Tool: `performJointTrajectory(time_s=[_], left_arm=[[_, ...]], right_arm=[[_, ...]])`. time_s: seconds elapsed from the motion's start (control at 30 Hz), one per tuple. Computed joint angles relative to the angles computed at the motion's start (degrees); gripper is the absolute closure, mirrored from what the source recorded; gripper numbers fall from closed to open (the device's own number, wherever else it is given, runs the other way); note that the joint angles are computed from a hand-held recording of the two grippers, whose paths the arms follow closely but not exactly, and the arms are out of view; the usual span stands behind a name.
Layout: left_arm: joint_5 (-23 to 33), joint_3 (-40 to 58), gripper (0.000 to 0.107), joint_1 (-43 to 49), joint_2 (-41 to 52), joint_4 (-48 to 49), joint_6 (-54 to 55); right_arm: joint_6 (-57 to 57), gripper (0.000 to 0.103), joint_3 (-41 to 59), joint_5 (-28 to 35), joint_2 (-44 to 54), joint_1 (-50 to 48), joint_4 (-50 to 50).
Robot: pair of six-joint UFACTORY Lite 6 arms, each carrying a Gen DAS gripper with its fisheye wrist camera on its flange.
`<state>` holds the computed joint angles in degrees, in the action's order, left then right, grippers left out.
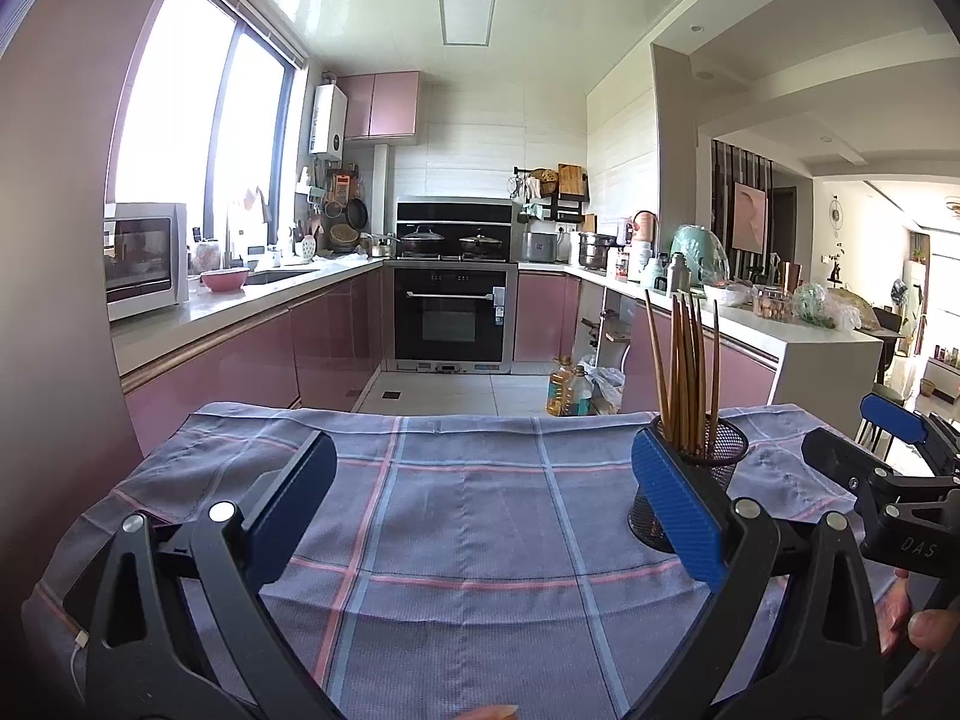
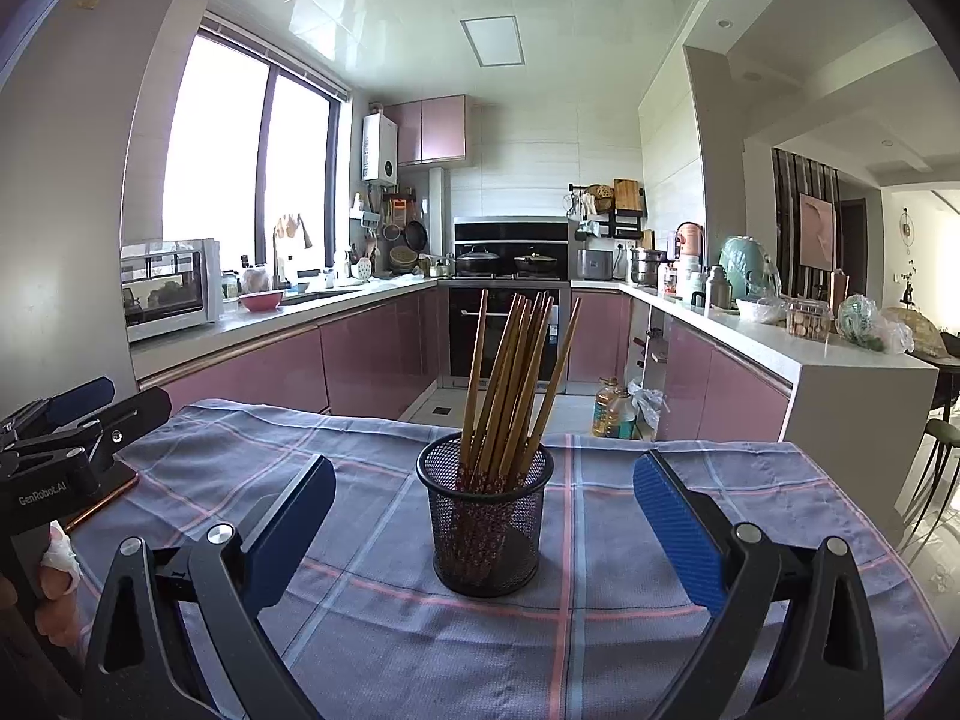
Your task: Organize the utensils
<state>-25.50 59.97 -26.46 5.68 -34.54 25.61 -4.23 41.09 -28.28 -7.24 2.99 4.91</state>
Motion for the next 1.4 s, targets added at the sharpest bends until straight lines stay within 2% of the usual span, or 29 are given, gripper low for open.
performJointTrajectory(time_s=[0.77,1.4], left_arm=[[-7.2,-6.3,0.010,-3.4,-4.5,-3.0,2.4],[-8.0,-7.1,0.010,-3.8,-5.3,-3.2,2.3]], right_arm=[[-1.9,0.007,-2.2,-1.5,-2.8,1.4,3.6],[-3.3,0.007,-2.3,-1.3,-3.4,1.9,5.7]])
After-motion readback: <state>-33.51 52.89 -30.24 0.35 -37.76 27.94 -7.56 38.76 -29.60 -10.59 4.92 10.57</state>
